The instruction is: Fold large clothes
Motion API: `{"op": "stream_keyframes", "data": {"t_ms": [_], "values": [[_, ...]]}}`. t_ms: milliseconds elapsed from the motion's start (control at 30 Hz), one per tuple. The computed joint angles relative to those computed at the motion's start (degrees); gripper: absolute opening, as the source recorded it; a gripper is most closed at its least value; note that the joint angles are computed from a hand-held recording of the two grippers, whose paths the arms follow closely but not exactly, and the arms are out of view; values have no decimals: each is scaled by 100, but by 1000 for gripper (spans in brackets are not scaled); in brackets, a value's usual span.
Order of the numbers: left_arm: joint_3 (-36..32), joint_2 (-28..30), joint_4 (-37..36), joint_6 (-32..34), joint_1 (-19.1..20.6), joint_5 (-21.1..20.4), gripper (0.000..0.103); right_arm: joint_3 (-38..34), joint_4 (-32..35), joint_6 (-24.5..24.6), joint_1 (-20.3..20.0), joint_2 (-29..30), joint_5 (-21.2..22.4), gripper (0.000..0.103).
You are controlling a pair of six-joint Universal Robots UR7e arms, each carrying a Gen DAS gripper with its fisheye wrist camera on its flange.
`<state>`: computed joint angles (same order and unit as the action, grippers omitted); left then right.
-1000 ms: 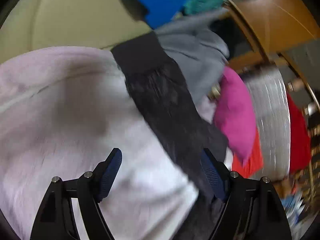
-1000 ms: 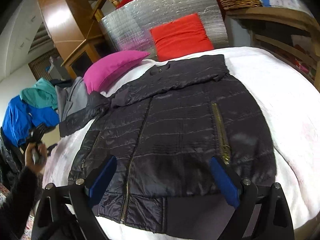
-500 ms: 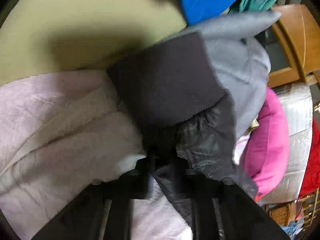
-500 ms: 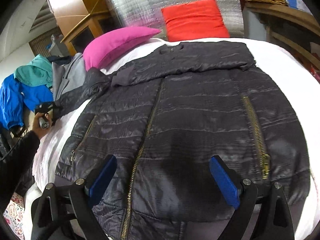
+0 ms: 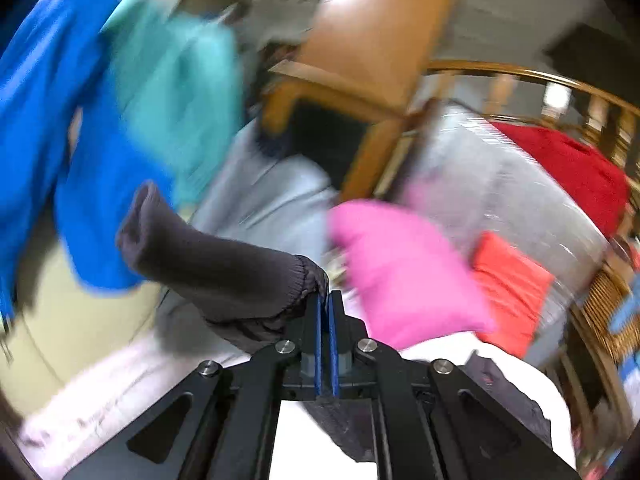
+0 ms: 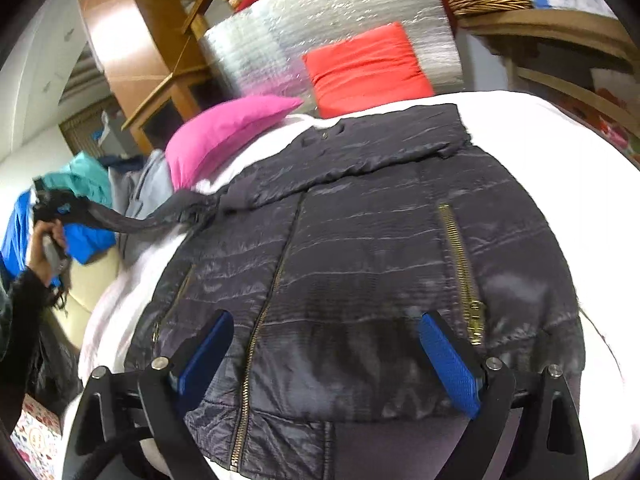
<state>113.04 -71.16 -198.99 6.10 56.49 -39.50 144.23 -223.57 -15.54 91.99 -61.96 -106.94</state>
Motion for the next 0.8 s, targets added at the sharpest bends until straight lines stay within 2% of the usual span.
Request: {"op": "stream_keyframes", "data": {"t_ms": [100,200,333,400,467,500,600,667,700,767,800], "values": [[-264,323,-48,490,-563,62,3,142,-336,80,-242,-99,301,96],[-771,978,74,894,-1045,22,2,246,-678,125,-519,-213,603,96],[-1521,1910,520,1143,-1364,-188,2,389,-1051,253,-993,-420,1030,96],[-1902,2430,831,1156,-1487,-273,2,450,-1530,190,-1146,-340,1085,96],[-2334,2985,1309,1037,-1534,-458,2,526,-2088,63,-1324,-178,1110,96],[-2537,3226,1533,984,-1531,-517,2,560,-2135,101,-1411,-179,1163,96],[-2718,3613,2055,579,-1591,-642,2,631,-1857,324,-1737,-383,1647,96],[-2629,3619,2568,-96,-1510,-960,2,644,-1768,333,-1845,-446,1843,96],[-2355,3485,2676,-443,-1533,-1004,5,681,-1755,348,-1906,-467,1942,96],[-1667,3184,2530,-1096,-1435,-1150,26,718,-1661,431,-2072,-551,2210,96],[-1387,3027,2497,-1384,-1358,-1175,51,737,-1639,460,-2124,-571,2291,96]]}}
